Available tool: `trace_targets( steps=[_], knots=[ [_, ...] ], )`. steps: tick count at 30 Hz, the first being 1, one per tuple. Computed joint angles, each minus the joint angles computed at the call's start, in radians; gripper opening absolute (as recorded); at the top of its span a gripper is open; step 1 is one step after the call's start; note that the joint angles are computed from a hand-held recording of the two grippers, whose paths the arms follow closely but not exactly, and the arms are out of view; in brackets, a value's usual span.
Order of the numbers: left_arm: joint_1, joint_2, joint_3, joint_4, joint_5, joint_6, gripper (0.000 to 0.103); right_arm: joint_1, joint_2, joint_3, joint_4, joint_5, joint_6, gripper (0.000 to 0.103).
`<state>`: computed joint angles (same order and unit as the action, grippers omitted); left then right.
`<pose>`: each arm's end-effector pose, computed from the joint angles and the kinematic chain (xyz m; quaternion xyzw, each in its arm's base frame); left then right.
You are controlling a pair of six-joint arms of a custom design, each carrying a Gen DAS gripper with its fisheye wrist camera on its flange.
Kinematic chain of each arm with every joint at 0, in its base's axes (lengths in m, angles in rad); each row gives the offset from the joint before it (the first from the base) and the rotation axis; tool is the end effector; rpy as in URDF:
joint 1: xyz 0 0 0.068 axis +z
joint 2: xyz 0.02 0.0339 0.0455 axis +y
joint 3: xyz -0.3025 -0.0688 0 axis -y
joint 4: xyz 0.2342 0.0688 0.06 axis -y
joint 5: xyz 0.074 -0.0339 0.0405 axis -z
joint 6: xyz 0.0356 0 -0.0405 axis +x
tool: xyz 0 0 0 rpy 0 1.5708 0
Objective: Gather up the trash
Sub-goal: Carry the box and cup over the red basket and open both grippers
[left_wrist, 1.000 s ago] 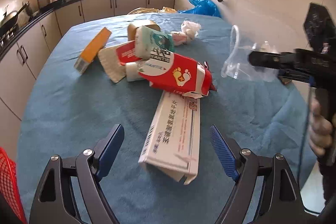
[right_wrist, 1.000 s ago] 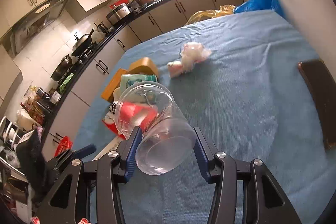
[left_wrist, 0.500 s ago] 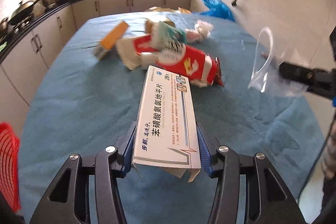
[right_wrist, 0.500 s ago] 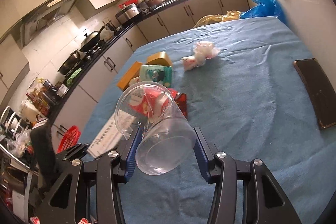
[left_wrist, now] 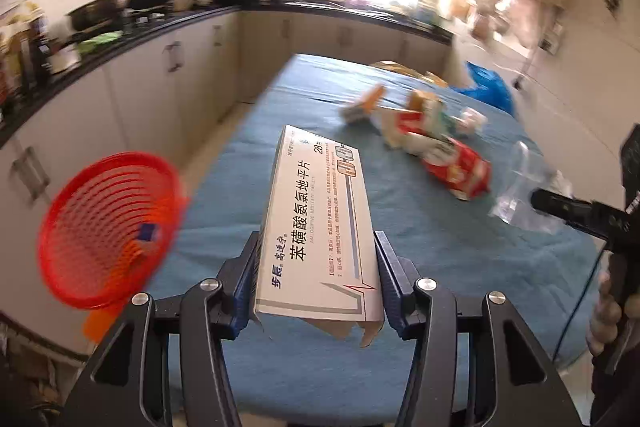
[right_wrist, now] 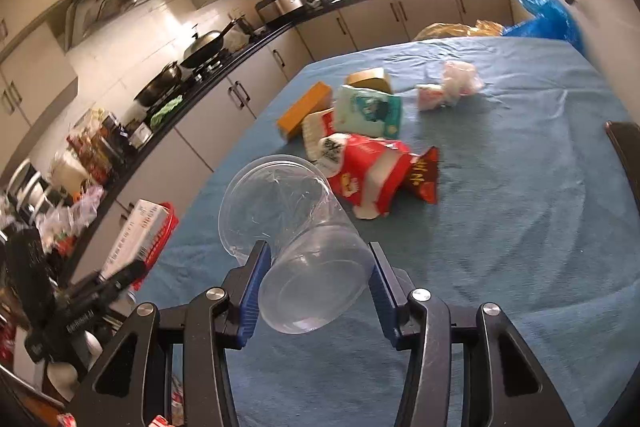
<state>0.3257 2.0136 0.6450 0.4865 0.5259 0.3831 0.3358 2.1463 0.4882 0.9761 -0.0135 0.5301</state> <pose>0.3108 0.0861 0.0885 0.1138 0.9060 -0.1163 0.3906 0.2916 0.1023 0.0596 0.0847 0.8989 0.1859 0.3877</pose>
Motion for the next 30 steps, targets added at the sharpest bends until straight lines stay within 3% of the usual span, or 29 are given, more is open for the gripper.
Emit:
trace_targets(
  steps=[9, 16, 23, 30],
  knots=[
    [0.187, 0.04, 0.073, 0.034, -0.004, -0.041, 0.052, 0.131, 0.037, 0.184, -0.153, -0.005, 0.031, 0.052],
    [0.28, 0.134, 0.245, -0.051, 0.015, -0.087, 0.052, 0.236, 0.15, 0.523, -0.399, -0.042, 0.008, 0.053],
    [0.312, 0.282, 0.514, -0.238, 0.017, -0.103, 0.052, 0.298, 0.312, 0.915, -0.642, -0.064, -0.018, 0.051],
    [0.332, 0.341, 0.632, -0.293, 0.034, -0.116, 0.052, 0.325, 0.446, 1.242, -0.81, -0.105, -0.026, 0.051]
  ],
)
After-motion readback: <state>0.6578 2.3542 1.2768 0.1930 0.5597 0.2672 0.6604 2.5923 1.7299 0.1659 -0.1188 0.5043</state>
